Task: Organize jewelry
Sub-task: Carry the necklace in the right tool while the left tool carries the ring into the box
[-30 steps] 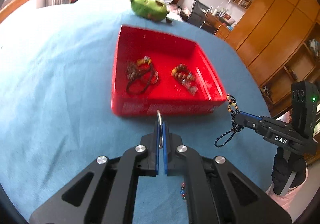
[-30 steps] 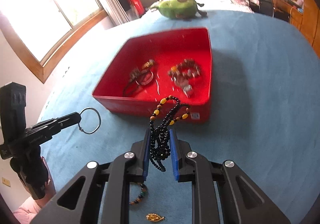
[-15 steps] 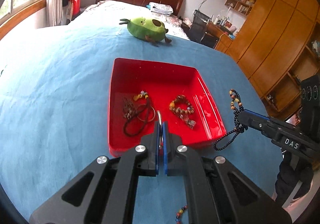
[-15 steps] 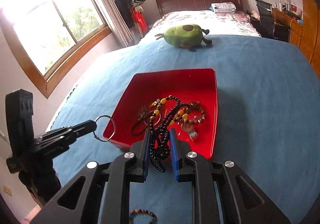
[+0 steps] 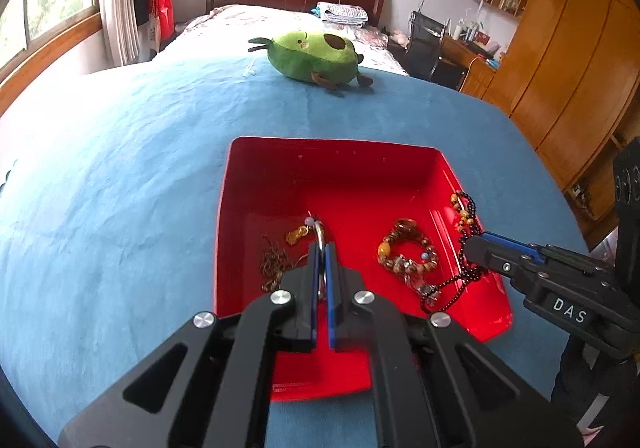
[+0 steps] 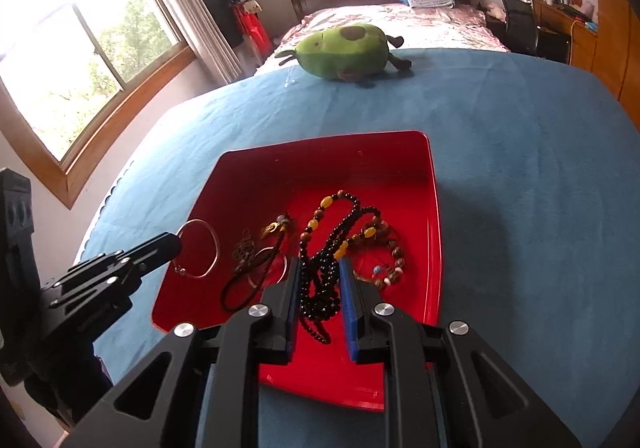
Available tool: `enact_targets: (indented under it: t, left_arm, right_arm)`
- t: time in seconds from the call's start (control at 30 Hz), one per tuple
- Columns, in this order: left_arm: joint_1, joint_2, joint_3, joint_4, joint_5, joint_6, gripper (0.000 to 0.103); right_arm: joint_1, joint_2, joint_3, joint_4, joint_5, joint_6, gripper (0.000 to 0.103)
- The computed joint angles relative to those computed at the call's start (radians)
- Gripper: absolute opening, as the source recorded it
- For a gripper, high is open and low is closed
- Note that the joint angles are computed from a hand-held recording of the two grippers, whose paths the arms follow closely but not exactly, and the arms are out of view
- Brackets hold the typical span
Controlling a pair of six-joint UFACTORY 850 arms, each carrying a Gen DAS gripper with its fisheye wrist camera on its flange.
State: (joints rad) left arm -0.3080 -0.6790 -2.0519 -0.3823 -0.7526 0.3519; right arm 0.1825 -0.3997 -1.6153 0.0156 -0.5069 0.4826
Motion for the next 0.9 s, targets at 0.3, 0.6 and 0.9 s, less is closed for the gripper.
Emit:
enact_targets:
  t: [0.3, 0.6, 0.9]
  left_arm:
    - [-0.016, -0.093, -0.099, 0.102, -0.038, -0.073, 0.002]
    - [-0.020, -0.043, -0.015, 0.135, 0.040, -0.073, 0.021]
    - [-0.028, 0.059, 0.128, 0.108, 0.150, -0.031, 0.049]
  right_arm:
    - [-0.024, -0.078, -0.051, 0.054, -0.034, -0.050, 0.022]
    - [-0.012, -0.047, -0.013, -0.020, -0.012, 0.012, 0.028]
    - [0.012, -0.016, 0.017, -0.127, -0.013, 0.099, 0.042]
